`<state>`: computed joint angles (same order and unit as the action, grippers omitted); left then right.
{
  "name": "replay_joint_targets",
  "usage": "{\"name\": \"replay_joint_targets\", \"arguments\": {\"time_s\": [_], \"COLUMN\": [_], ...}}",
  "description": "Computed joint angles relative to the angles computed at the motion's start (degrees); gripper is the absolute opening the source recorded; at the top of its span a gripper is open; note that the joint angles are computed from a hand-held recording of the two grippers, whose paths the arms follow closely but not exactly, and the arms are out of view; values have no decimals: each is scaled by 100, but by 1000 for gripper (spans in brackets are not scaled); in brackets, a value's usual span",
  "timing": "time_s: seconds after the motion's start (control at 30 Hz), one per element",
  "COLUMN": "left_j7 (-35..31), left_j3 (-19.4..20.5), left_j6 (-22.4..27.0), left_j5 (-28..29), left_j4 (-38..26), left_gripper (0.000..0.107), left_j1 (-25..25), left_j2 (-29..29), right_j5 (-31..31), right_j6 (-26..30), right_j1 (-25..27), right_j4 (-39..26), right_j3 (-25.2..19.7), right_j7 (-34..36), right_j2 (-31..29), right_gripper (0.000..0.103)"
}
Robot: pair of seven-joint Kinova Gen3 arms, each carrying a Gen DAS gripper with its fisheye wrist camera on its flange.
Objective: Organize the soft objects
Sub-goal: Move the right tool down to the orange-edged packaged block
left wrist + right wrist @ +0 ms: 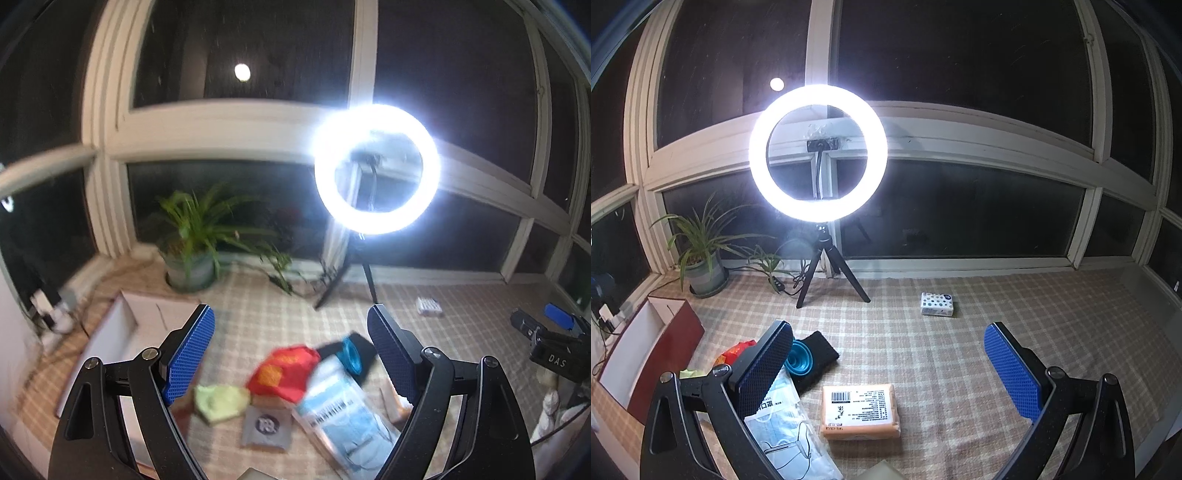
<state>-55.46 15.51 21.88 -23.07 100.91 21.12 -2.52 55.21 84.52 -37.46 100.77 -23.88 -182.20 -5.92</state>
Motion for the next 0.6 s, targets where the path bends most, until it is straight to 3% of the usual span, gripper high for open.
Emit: {"name": "replay_joint_targets", "arguments": {"time_s": [0.1, 0.23, 0.3, 0.37, 0.47, 0.6], "left_j7": [-534, -1336, -1757, -2188, -2788, -3560], "left_j3": [631, 1596, 2081, 2412, 2156, 1210], "left_j6": [73, 273, 397, 450, 629, 984], "left_j5": [699, 1631, 2097, 2563, 3262, 4150], "left_j4": [-21, -50, -44, 15, 24, -74], "left_gripper": [85, 85, 85, 85, 85, 85], "left_j1": [-699, -1761, -2292, -2683, -2565, -1843], "left_j2": [184, 456, 591, 690, 862, 1119], "right_j5": [-103, -479, -686, -882, -1377, -2309], "right_j6": [-193, -871, -1337, -1803, -2502, -3434], "right_j1": [113, 1011, 1011, 687, 255, -211], "right_j4": [28, 148, 284, 437, 567, 775], "right_j3": [4, -467, -257, 266, 1062, 2124], "right_j7": [84, 381, 557, 789, 1287, 2115], "right_j2": [15, -89, -183, -247, -301, -311], "right_gripper": [102, 102, 102, 102, 102, 103]}}
